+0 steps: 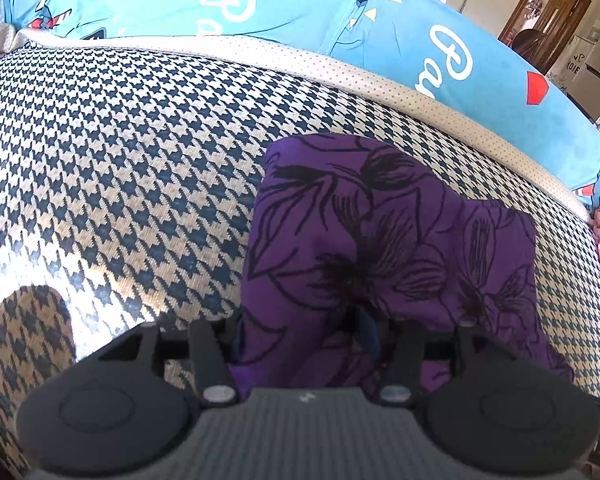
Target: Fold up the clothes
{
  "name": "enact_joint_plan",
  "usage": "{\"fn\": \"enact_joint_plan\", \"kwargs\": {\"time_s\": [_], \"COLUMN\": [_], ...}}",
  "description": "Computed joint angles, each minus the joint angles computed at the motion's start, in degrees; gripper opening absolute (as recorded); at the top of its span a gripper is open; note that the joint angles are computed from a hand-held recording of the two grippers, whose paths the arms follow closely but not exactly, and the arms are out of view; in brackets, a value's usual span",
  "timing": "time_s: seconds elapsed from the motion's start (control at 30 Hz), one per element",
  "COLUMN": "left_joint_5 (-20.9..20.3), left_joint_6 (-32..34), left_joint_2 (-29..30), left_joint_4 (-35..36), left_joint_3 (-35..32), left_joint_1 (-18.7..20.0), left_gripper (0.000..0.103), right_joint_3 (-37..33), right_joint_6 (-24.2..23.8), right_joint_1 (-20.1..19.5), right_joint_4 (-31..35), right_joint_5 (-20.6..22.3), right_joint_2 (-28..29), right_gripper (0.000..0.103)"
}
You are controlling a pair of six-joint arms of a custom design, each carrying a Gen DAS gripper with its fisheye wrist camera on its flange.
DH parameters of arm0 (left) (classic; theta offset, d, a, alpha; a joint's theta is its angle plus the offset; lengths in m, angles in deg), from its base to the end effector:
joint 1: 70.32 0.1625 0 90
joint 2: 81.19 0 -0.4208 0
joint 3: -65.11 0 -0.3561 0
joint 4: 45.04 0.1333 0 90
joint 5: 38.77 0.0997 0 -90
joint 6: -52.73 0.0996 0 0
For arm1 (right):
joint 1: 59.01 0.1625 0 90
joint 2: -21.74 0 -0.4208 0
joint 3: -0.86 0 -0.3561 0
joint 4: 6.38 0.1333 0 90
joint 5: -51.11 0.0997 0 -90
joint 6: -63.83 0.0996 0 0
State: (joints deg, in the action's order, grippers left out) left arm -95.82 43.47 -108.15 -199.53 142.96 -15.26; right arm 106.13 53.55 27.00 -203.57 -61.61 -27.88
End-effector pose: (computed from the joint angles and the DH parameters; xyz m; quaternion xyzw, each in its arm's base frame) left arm -0.2565 -0.6945 0.0192 0.1789 0.9358 -0.2111 0.2182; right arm 0.0523 -0.6126 0.2100 -0.0371 -0.8863 0.4009 0.2290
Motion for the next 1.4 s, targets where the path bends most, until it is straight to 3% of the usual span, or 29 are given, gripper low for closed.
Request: {"fn": "enact_joint_plan", "kwargs": {"time_s": [0.1,0.27,0.4,0.47,0.63,0.9,0.93,1.07,1.13,1.33,1.4], "left_joint_5": [-0.63,-2.06,-3.39,-3.98,-3.73,-4.03,-4.11,-3.99,-3.86,-4.34,-5.00], "left_joint_6": [-0.78,-0.78,-0.81,-1.20,-0.78,-2.25,-2.55,-2.96,-3.06,-3.24,-3.01], "left_joint_2": [-0.46,-3.56,-6.28,-7.17,-7.95,-9.01,-9.08,-9.17,-9.20,-9.37,-9.46], "left_joint_4": [-0.48,-3.90,-6.12,-6.51,-7.65,-7.31,-7.18,-7.54,-7.63,-7.59,-7.61], "left_joint_3": [0.33,4.07,8.40,10.26,13.38,15.39,15.55,16.25,16.43,16.48,16.40], "left_joint_1": [0.10,0.46,0.30,0.22,-0.33,-0.27,-0.19,-0.02,-0.08,-0.37,-0.54], "left_gripper": [0.054,0.060,0.064,0.066,0.068,0.072,0.073,0.076,0.076,0.076,0.076], "right_joint_3": [0.93,2.56,1.71,1.36,-0.58,-5.84,-6.47,-8.96,-9.54,-10.23,-10.40], "right_joint_6": [-1.81,0.60,-1.28,-1.96,0.03,-2.26,-2.93,-5.48,-6.17,-10.14,-9.07], "right_joint_1": [0.22,-0.82,-0.30,-0.39,-1.32,-0.35,-0.15,0.54,0.45,0.84,0.57], "right_joint_4": [-3.16,-7.27,-14.55,-16.75,-13.51,-10.43,-9.97,-8.43,-8.15,-16.23,-18.84], "right_joint_5": [-1.18,0.06,-2.75,-2.07,2.29,1.98,1.60,-0.52,-0.62,-0.01,1.16], "right_joint_2": [-0.20,-1.68,-0.38,0.05,1.09,4.97,5.38,7.25,7.74,9.56,9.57], "right_gripper": [0.049,0.051,0.060,0.065,0.069,0.069,0.066,0.035,0.014,0.006,0.006]}}
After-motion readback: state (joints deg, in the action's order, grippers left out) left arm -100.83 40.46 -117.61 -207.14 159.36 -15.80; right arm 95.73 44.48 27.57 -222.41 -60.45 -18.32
